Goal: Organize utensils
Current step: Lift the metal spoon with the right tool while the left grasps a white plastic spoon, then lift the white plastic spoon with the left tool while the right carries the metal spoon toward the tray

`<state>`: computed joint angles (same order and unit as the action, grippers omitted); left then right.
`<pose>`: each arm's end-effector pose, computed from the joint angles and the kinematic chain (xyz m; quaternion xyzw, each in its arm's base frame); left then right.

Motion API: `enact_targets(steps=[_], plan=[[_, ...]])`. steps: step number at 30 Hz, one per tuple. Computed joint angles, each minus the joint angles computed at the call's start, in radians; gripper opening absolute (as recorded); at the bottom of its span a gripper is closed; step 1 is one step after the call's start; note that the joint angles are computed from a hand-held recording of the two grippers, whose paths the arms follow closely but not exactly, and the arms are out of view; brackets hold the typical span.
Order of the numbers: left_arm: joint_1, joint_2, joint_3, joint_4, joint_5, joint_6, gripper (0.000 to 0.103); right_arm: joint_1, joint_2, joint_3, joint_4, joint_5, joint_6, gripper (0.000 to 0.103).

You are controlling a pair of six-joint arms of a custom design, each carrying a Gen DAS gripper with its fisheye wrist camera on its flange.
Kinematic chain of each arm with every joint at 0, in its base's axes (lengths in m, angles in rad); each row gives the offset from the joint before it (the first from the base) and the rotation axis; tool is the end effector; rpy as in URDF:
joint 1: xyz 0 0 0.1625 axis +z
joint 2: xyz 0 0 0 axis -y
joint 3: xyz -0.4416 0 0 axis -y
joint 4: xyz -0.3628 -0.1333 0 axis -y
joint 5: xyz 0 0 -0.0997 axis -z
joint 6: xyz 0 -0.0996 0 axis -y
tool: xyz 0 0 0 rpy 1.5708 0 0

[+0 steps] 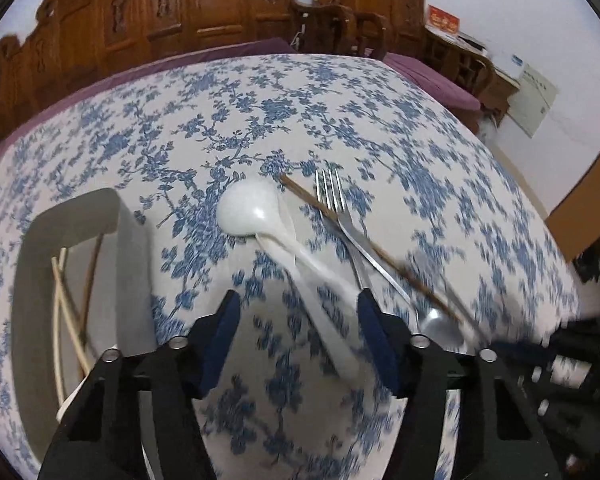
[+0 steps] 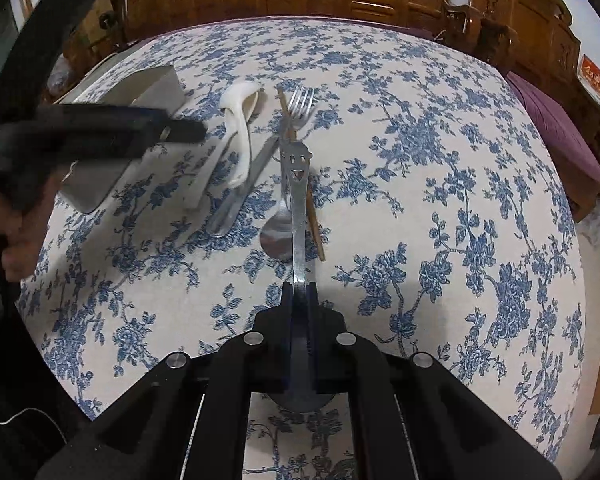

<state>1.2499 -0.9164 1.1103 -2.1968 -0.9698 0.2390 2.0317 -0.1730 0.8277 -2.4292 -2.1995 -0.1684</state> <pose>-0.0565 -0.7713 0.4101 0.1968 0.9142 -0.2164 0.2805 0.4391 -0.7162 -0.0411 0.2629 -0.9093 0.1405 0.2902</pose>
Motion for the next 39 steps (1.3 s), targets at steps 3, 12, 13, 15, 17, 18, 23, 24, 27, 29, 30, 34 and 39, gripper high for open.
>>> enact_targets(steps=[3, 12, 13, 15, 17, 18, 23, 24, 27, 29, 30, 34, 39], plan=[[0.008, 0.044, -0.076, 0.039, -0.014, -0.040, 0.045, -0.005, 0.001, 0.001, 0.005, -0.004, 0.005, 0.007], [0.020, 0.138, -0.210, 0.112, 0.002, -0.114, 0.016, -0.009, -0.006, 0.008, -0.010, 0.014, 0.008, 0.007], [0.022, 0.143, -0.218, 0.121, 0.002, -0.122, 0.015, -0.009, -0.008, 0.010, -0.012, 0.016, 0.008, 0.007], [0.024, 0.152, -0.234, 0.140, 0.010, -0.136, 0.014, -0.009, -0.008, 0.010, -0.015, 0.020, 0.007, 0.007], [0.026, 0.162, -0.249, 0.152, 0.014, -0.142, 0.014, -0.008, -0.009, 0.011, -0.018, 0.023, 0.007, 0.007], [0.027, 0.169, -0.260, 0.162, 0.014, -0.149, 0.014, -0.008, -0.009, 0.011, -0.019, 0.024, 0.006, 0.007], [0.033, 0.195, -0.306, 0.181, 0.003, -0.169, 0.014, -0.007, -0.011, 0.017, -0.027, 0.027, 0.007, 0.007], [0.032, 0.198, -0.306, 0.173, 0.011, -0.163, 0.014, -0.008, -0.012, 0.017, -0.027, 0.028, 0.008, 0.007], [0.027, 0.203, -0.297, 0.146, 0.028, -0.136, 0.012, -0.008, -0.012, 0.018, -0.027, 0.027, 0.007, 0.007], [0.028, 0.195, -0.282, 0.126, 0.012, -0.123, 0.006, -0.008, -0.013, 0.020, -0.028, 0.027, 0.007, 0.007], [0.028, 0.190, -0.273, 0.116, 0.009, -0.119, 0.005, -0.008, -0.013, 0.021, -0.030, 0.026, 0.006, 0.007], [0.020, 0.153, -0.212, 0.076, -0.001, -0.086, 0.003, -0.005, -0.011, 0.019, -0.040, 0.027, 0.003, 0.007], [0.005, 0.089, -0.137, 0.021, -0.024, -0.046, 0.003, 0.006, -0.007, 0.017, -0.070, 0.028, -0.013, 0.007]])
